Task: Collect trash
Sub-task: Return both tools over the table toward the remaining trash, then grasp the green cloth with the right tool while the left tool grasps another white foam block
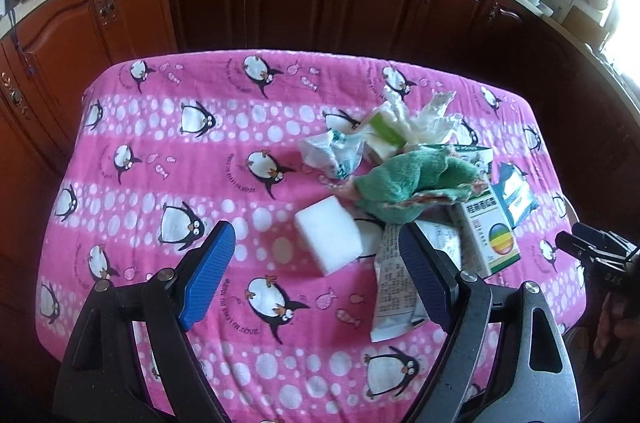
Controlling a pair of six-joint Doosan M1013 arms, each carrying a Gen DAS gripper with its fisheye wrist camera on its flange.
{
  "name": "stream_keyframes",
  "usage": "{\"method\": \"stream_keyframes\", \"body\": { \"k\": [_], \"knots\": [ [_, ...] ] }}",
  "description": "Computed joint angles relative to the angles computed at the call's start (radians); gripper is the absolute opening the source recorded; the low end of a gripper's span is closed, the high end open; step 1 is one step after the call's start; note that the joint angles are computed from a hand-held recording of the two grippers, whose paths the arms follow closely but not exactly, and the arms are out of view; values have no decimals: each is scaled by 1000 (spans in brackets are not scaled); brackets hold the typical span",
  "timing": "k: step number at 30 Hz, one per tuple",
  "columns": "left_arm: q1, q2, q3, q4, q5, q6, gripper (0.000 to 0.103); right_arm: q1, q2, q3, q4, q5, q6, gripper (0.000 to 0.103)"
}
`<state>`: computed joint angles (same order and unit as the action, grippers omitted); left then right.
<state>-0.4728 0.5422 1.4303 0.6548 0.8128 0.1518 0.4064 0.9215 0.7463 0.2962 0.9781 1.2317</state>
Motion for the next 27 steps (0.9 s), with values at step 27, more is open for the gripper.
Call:
{"method": "stream_keyframes", "body": {
  "k": [27],
  "knots": [
    [80, 103, -67, -277, -99, 225, 70, 23, 58, -124, 38, 79, -34, 73]
  ]
}}
